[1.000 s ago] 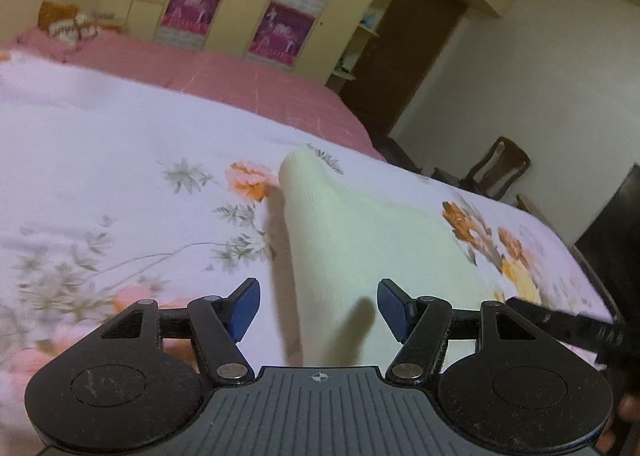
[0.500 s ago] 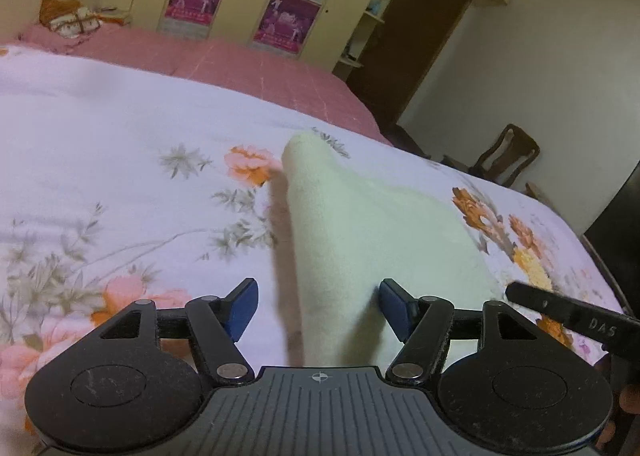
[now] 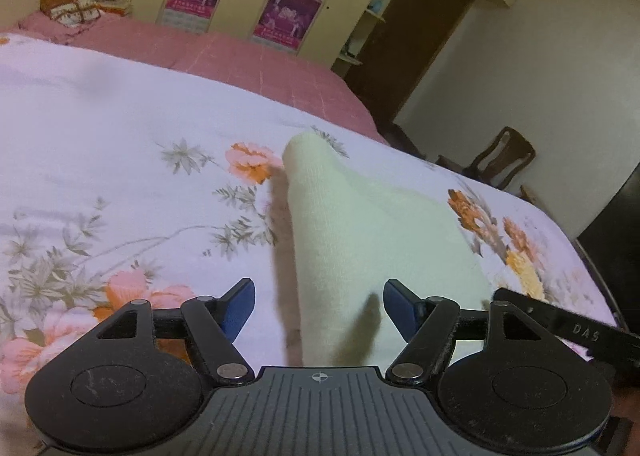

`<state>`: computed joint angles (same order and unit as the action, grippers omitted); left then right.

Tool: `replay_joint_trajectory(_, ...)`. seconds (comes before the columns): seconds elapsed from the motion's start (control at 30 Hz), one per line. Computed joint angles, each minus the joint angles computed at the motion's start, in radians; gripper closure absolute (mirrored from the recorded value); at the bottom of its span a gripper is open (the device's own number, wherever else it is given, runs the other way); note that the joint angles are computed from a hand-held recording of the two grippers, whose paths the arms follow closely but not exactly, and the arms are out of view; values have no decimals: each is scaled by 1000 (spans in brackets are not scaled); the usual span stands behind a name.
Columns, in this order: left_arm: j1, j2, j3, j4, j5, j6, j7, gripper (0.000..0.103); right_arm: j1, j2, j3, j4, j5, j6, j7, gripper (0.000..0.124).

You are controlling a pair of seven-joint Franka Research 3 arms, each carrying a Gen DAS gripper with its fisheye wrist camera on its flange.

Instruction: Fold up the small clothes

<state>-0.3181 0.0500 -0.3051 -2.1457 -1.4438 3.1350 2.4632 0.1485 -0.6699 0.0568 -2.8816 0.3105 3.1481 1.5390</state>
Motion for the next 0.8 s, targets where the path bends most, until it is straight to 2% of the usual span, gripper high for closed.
replay_joint_trajectory(0.07, -4, 11, 5, -13, 130, -12, -112, 32, 71, 15, -68, 3, 19, 3, -16, 94)
replay_joint_trajectory(0.1, -4, 17, 6, -21, 209, -21, -180, 32, 84, 27, -79, 7, 36, -4, -24, 97)
replay_joint_trajectory(0.13, -1, 20, 2, -28, 258, -23, -219, 32, 62, 42, -58, 12, 26, -19, -15, 102)
replay_joint_trajectory(0.17, 6, 21, -8, -32, 275, -22, -222, 32, 36, 53, -33, 11, 13, -19, -1, 102)
replay_joint_trajectory(0.3, 25, 15, -28, -46, 329, -22, -257, 32, 47, 33, -47, 12, 38, -36, 2, 103)
replay_joint_trajectory(0.37, 28, 14, -30, -50, 364, -22, -292, 32, 77, 13, -81, 2, 59, -35, -3, 98)
replay_joint_trajectory(0.4, 29, 15, -30, -52, 387, -20, -312, 32, 90, 0, -98, -7, 76, -27, 2, 89)
replay_joint_trajectory(0.43, 30, 14, -31, -56, 412, -17, -335, 32, 108, -8, -122, -13, 93, -19, 2, 86)
replay_joint_trajectory(0.57, 42, 16, -40, -62, 474, -11, -391, 32, 242, -45, -288, -20, 187, -30, -25, 85)
replay_joint_trajectory(0.67, 50, 17, -46, -62, 519, -13, -433, 32, 322, -64, -377, -22, 253, -22, -64, 85)
replay_joint_trajectory(0.8, 69, 19, -65, -48, 462, -25, -374, 32, 388, -80, -455, -20, 331, -16, -98, 78)
